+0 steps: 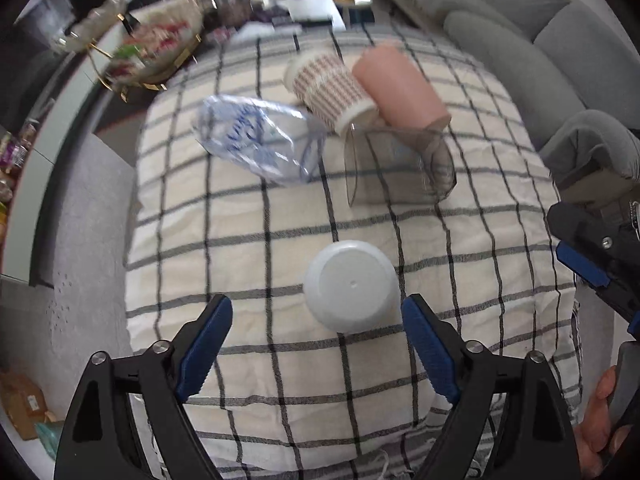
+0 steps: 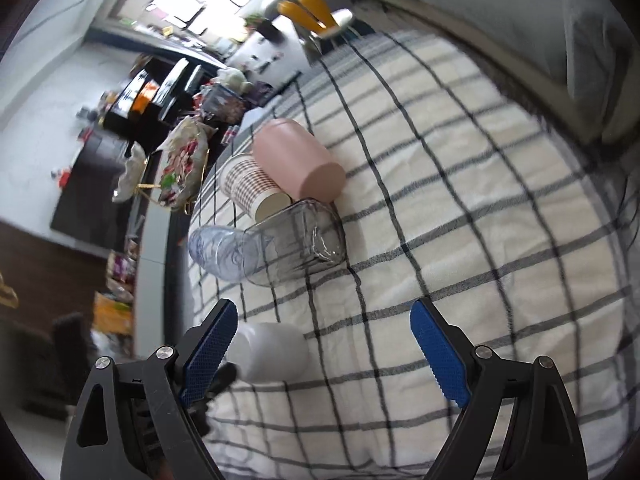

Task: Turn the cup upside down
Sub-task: 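Open the left gripper and lift it off the inverted white cup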

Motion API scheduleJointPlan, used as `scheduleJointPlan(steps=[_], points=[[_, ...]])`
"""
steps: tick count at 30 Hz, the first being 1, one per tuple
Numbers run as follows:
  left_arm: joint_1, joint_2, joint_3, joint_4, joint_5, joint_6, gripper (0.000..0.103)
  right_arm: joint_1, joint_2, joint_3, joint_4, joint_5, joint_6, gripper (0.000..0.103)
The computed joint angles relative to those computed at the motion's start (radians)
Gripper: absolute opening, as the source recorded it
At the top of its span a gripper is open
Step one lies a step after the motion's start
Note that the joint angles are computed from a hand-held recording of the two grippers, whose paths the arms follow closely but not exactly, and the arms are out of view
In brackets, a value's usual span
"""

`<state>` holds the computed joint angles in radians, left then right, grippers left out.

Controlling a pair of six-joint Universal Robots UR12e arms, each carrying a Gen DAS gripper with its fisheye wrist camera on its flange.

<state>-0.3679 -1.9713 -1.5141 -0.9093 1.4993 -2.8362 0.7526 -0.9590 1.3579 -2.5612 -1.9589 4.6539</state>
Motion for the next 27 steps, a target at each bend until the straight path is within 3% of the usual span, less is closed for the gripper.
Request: scheduleJointPlan(steps=[3, 6, 14, 22, 27], points=[[-0.003, 0.034, -0.066, 0.149, 0.018, -0.008, 0.092, 0.024, 0.005, -0.037, 0.083, -0.072, -0.041, 0.089], [0.002, 0.066, -0.129, 0.244, 0.023, -0.009, 0.093, 0.044, 0.009, -0.062, 0.145, -0.126, -0.063, 0.089], [0.021, 0.123, -0.252, 0.386, -0.009, -0.053, 0.093, 0.089, 0.034, -0.14, 0.324, -0.263, -0.083, 0.091], [0.036, 0.146, -0.324, 0.528, -0.044, -0.097, 0.094, 0.138, 0.088, -0.276, 0.643, -0.459, -0.016, 0.097], [0.042, 0.151, -0.348, 0.578, -0.054, -0.118, 0.094, 0.147, 0.111, -0.333, 0.764, -0.483, 0.001, 0.097]])
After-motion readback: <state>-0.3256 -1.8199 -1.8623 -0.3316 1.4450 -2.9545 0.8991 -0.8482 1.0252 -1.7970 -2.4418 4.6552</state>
